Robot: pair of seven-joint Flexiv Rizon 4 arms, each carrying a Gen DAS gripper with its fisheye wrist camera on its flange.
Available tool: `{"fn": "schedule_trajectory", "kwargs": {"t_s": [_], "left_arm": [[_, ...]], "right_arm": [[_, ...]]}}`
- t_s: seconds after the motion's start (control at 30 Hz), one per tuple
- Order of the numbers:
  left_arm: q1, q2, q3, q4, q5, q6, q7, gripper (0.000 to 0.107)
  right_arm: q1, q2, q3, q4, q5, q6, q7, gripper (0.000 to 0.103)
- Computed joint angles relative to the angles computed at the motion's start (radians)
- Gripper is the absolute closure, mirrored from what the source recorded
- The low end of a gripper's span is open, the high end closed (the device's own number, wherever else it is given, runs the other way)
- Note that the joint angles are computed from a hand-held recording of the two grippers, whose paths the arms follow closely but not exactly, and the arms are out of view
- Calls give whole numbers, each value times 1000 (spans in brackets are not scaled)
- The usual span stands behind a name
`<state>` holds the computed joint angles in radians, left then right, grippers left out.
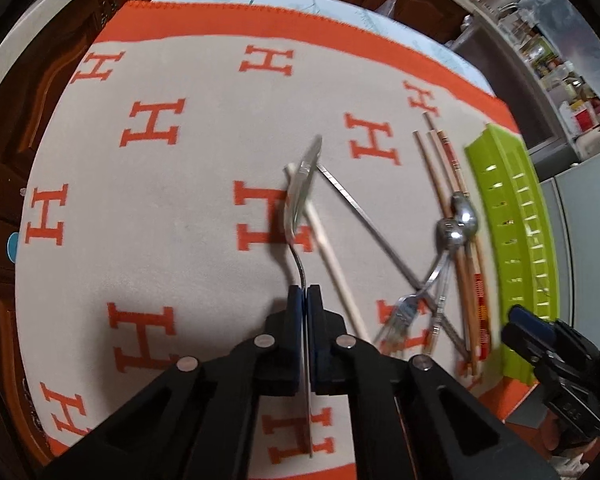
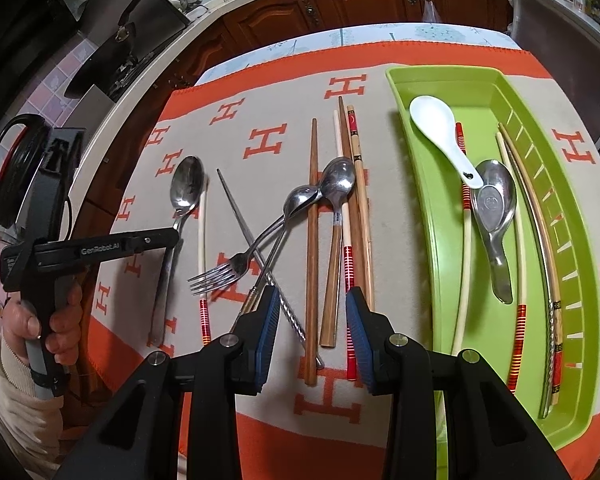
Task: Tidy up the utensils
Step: 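Lift the large steel spoon with the left tool and hold it above the pile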
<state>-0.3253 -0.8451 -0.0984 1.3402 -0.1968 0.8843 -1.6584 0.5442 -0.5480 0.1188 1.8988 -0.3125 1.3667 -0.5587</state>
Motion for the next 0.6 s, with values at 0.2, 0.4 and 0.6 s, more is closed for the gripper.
{"fn": "schedule_trajectory", "kwargs": {"t_s": [0.2,0.4,0.6], "left_arm": [[-13,20,1,19,16,-9,17,107],[-14,20,2,28,20,-1,22,107],[-30,30,45,27,67,2,-23,91]], "right_arm": [[1,-3,6,-10,4,-9,-5,67],[16,6,-7,-2,-7,-7,8,67],[3,5,8,-5,-1,-16,3,67]]}}
